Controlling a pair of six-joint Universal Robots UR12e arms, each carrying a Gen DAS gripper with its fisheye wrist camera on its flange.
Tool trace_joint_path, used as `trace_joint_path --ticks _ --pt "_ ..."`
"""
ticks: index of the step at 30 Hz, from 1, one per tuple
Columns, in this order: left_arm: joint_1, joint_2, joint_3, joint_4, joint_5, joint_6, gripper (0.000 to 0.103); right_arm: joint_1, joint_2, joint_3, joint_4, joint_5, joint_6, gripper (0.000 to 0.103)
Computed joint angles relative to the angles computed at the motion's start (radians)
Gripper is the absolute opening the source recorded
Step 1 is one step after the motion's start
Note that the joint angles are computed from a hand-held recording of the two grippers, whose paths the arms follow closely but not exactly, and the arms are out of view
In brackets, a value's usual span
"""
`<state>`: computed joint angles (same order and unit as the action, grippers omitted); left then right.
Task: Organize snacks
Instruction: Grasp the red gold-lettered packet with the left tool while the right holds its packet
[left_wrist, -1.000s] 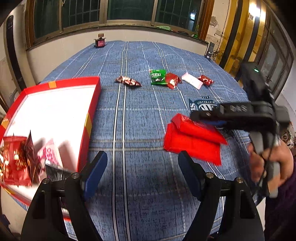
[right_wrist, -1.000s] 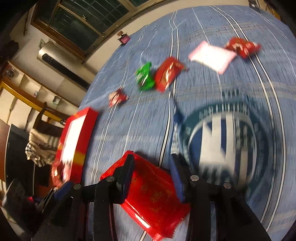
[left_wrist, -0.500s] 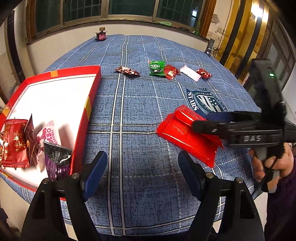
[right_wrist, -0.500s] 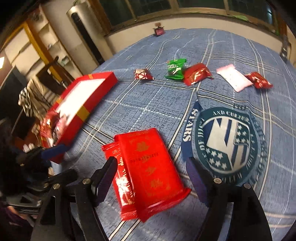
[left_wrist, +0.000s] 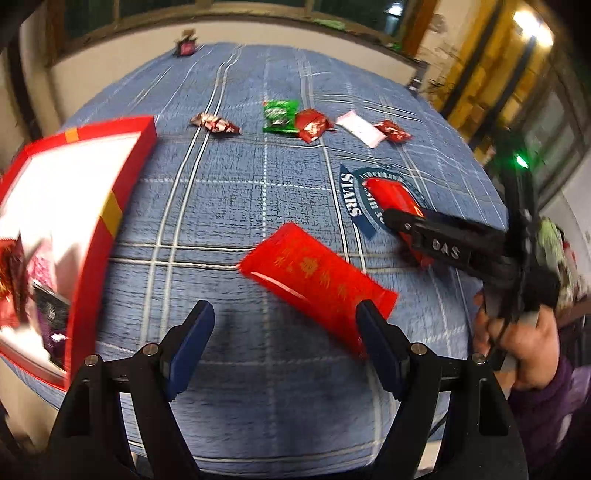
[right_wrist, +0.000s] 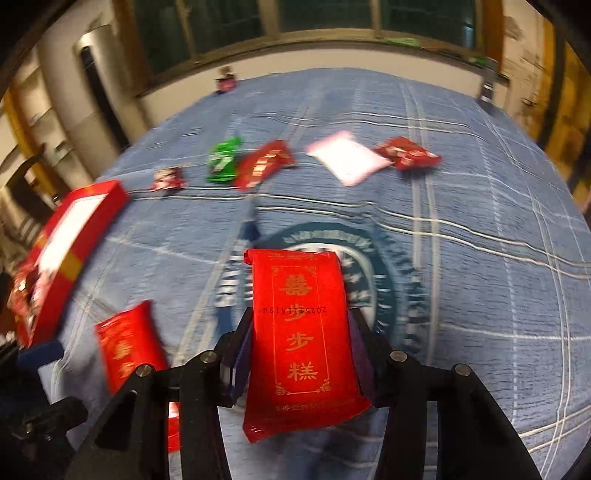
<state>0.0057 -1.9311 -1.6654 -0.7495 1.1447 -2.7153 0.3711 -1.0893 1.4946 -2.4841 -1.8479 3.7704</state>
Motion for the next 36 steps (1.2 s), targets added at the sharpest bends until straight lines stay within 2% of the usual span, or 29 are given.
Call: trace_joint_path --ticks 4,9,11,14,17,21,24,26,28,31,36 --pt "-0.025 -0.023 0.029 -0.025 0.033 -0.141 0.079 -0.004 -0.007 0.022 -0.045 -0.001 0.003 0.053" --pt "-0.054 -0.045 0.046 -0.024 0.096 -0.287 0.079 -0.016 -0.011 0.047 -0.12 0.053 0.032 0.056" --pt "-0.068 -0.047 0.04 0.013 0.137 -0.325 0.08 -0.017 -0.012 0.051 -0.132 0.06 0.038 0.056" --pt "-0.093 -0.05 0.041 0.025 0.213 -0.335 0.084 -0.018 -0.012 0.053 -0.138 0.064 0.038 0.057" --pt "-0.104 -0.05 0.027 0.064 0.241 -0.272 0.087 -0.023 -0.018 0.068 -0.168 0.084 0.049 0.057" --pt "-0.107 -0.056 0.024 0.083 0.262 -0.089 0.088 -0.027 -0.021 0.078 -0.19 0.098 0.058 0.057" --pt "-0.089 -0.065 0.037 0.073 0.216 0.021 0.089 -0.025 -0.019 0.074 -0.182 0.092 0.056 0.057" --pt "-0.08 -0.072 0.058 0.03 0.181 0.172 0.09 -0.024 -0.018 0.071 -0.176 0.089 0.053 0.057" --pt "-0.077 -0.083 0.095 -0.037 0.184 0.303 0.089 -0.023 -0.016 0.067 -0.168 0.084 0.049 0.057" --pt "-0.068 -0.102 0.149 -0.139 0.177 0.342 0.089 -0.02 -0.014 0.061 -0.155 0.074 0.045 0.057" --pt "-0.047 -0.103 0.143 -0.109 0.171 0.216 0.089 -0.02 -0.012 0.057 -0.148 0.074 0.037 0.059"
